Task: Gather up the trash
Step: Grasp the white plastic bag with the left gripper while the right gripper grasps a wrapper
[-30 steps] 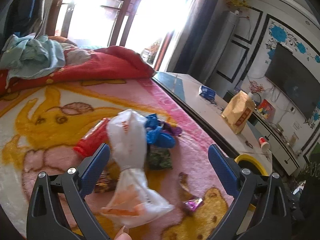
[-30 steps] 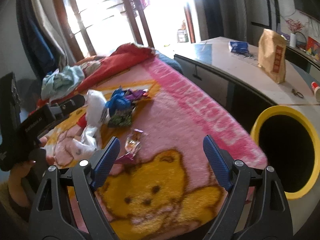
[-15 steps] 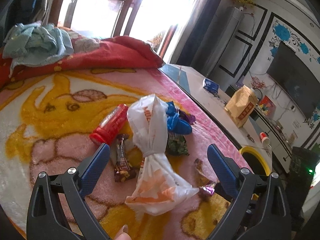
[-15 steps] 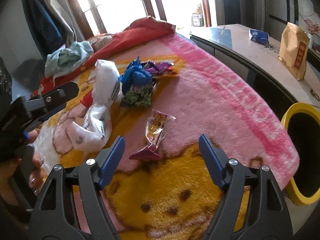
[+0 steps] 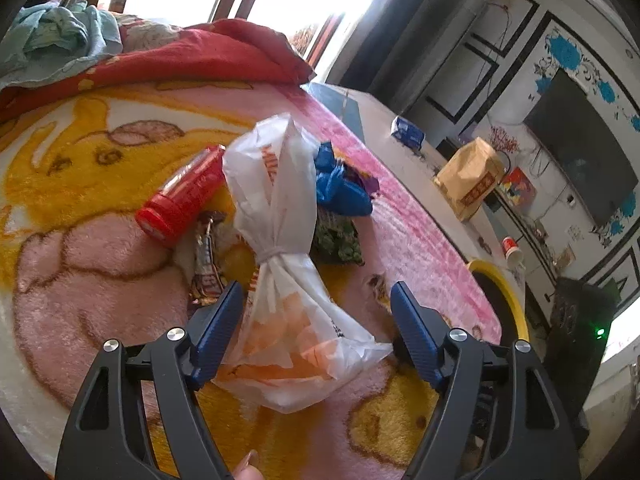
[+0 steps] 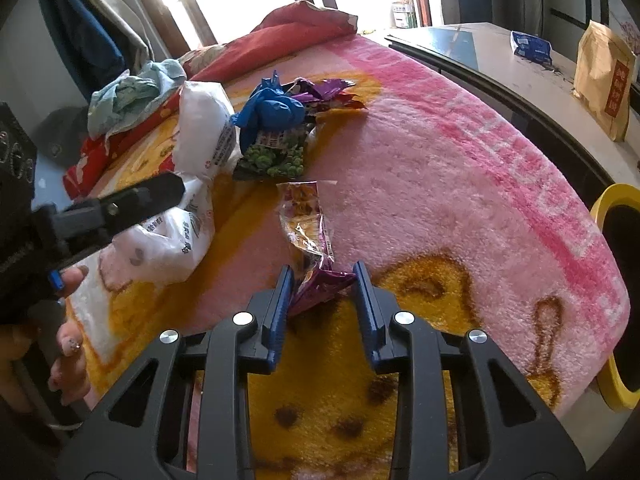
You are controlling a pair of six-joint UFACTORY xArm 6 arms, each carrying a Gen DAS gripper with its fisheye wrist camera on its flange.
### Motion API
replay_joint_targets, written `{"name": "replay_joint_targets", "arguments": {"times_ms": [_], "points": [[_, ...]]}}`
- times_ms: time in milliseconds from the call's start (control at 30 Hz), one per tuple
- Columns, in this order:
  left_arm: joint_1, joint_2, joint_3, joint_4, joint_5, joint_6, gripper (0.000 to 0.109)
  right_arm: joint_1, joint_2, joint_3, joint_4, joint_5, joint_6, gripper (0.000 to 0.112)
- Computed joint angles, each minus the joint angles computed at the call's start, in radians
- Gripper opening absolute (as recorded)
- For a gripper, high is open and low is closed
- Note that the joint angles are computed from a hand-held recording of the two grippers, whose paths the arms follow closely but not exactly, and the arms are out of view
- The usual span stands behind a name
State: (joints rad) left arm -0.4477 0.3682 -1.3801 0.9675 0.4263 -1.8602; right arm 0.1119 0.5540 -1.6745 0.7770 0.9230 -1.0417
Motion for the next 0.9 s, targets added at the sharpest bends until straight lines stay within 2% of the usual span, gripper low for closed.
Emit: {"name": "replay_joint_targets", "arguments": {"times_ms": [300, 367, 433, 500, 633, 900], "points": [[-0.029, 0.054, -0.079, -0.147, 0.088, 0.186, 0.067, -0.029, 0.014, -0.026, 0.002, 0.014, 0.007, 0.022], [-0.036, 0.060, -0.092, -0.162, 0.110, 0.203, 0.062, -0.036, 0.019, -0.036, 0.000, 0.022, 0.014, 0.022], [-0.038, 0.062, -0.100, -0.171, 0.124, 0.216, 0.053, -0.044, 0.025, -0.048, -0.001, 0.031, 0.020, 0.022], [-0.041, 0.059, -0.099, -0.173, 0.134, 0.220, 0.044, -0.050, 0.028, -0.056, 0.001, 0.036, 0.024, 0.022], [-0.044, 0.040, -0.074, -0.152, 0.132, 0.193, 0.036, -0.060, 0.035, -0.075, 0.007, 0.050, 0.037, 0.022], [-0.068, 0.008, -0.051, -0.041, 0.120, 0.100, 0.031, -0.078, 0.029, -0.089, 0.033, 0.069, 0.024, 0.021]]}}
